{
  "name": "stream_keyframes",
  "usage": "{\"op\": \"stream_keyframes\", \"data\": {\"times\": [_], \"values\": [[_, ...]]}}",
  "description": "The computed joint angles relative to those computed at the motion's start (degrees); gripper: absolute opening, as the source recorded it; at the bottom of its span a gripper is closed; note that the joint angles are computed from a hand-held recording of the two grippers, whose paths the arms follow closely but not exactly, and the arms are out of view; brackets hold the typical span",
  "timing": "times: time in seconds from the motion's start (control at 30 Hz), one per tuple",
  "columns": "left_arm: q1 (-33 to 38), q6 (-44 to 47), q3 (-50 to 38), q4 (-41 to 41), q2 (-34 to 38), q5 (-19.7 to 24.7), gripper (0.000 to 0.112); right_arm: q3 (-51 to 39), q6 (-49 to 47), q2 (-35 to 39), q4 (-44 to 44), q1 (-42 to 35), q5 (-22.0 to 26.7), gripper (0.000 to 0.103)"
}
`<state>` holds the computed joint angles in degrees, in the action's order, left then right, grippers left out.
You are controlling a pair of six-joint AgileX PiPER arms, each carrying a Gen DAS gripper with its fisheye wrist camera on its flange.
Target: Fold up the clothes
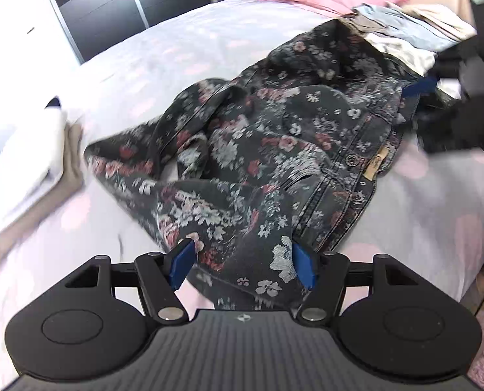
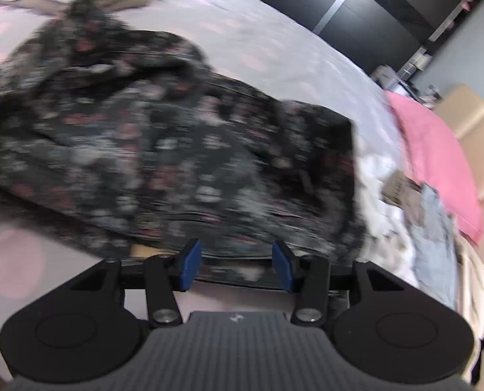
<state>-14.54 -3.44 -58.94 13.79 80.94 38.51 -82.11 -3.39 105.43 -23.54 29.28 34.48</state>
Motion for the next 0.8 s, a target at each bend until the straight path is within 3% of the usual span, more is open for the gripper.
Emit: {"op": "stream_keyframes", "data": {"times": [0.13,0.23,0.37,0.53,0.67,0.8], "values": [[3.77,1.30,-1.24,-2.89,0.18,1.89,0.015,5.70,-8.02,-2.04,4.84,4.42,-5.34,0.052],[7.08,1.77,-3.85,-3.34,0.26,5.02,0.004,8.81,-15.29,-2.86,8.10,7.30,-8.54,0.056],[11.42,3.35,-8.46,0.48,1.12,8.79,0.002,10.32,-23.57,-2.76,12.77,9.99,-10.45,0.063],[17.97,1.56,-13.58,7.86,4.60,9.79,0.002,10.14,-26.88,-1.30,12.82,13.23,-11.51,0.066],[21.71,-2.95,-13.73,11.70,6.79,7.25,0.002,7.73,-20.46,1.39,6.70,16.44,-10.19,0.066],[22.75,-3.75,-13.17,11.65,7.05,6.14,0.002,2.42,-14.52,4.82,3.18,18.69,-5.60,0.066]]}}
